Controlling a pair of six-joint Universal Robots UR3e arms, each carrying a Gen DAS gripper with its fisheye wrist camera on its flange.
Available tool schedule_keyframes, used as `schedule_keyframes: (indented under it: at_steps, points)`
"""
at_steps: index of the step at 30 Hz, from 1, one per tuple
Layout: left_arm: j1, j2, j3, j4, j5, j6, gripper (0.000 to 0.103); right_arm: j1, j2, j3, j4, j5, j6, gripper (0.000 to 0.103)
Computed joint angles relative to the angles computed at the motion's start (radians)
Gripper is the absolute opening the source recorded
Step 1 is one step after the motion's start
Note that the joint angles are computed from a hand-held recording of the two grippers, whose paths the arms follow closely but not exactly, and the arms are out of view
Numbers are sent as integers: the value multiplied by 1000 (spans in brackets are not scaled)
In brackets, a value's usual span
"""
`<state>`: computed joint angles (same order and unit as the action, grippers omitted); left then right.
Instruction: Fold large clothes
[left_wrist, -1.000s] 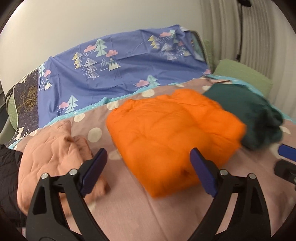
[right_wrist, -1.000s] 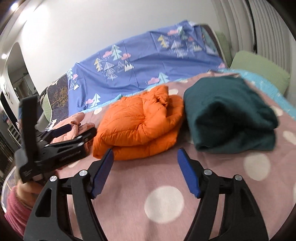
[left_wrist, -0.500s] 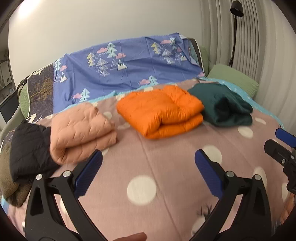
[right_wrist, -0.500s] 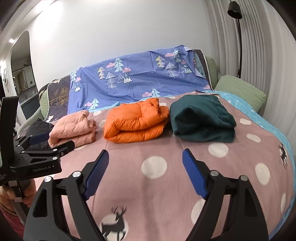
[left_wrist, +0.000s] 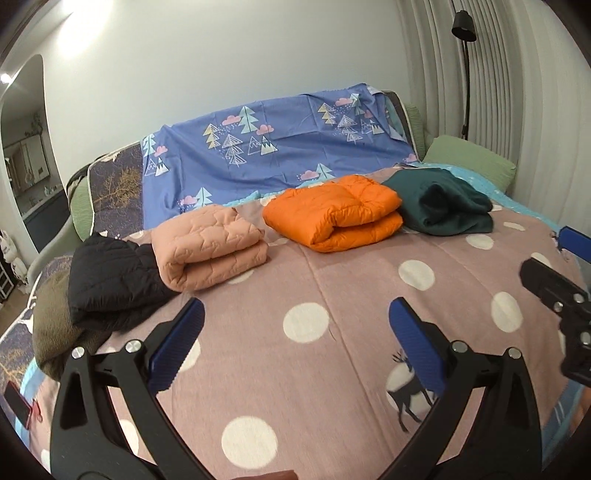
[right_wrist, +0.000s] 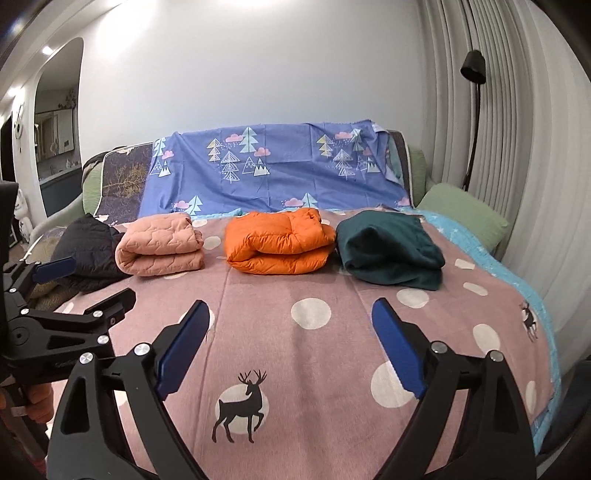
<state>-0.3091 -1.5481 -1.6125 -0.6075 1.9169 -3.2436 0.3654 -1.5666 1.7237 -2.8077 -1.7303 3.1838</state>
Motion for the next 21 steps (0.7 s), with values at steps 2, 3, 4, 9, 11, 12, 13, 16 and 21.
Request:
schedule_keyframes:
  at_steps: [2, 3, 4, 9, 11, 12, 13, 16, 21]
  points:
    - [1, 37, -31, -12, -12, -11, 101, 17, -9, 10, 2, -24, 5, 91]
    - [3, 54, -45, -17, -16, -17, 101, 23, -10, 14, 4, -32, 9, 91]
    - [2, 63, -54, -20, -17, -24, 101, 27, -13, 18, 6, -36, 11, 91]
    - [28, 142, -142, -26, -56, -50, 101, 48, -18, 32, 22, -77, 37, 91]
    - [43, 165, -176, -20, -74, -52, 101, 49, -22, 39, 32, -78, 44, 91]
    - [52, 176, -190, -18, -82, -52, 101, 51, -25, 43, 35, -81, 47, 91]
    - [59, 185, -202, -16, -87, -53, 101, 52, -27, 48, 35, -82, 49, 91]
    - [69, 196, -212, -16, -88, -58, 101, 62, -23, 48, 38, -96, 55, 91]
    - [61, 190, -211, -17, -76, -68, 101, 67, -20, 45, 41, -101, 58, 91]
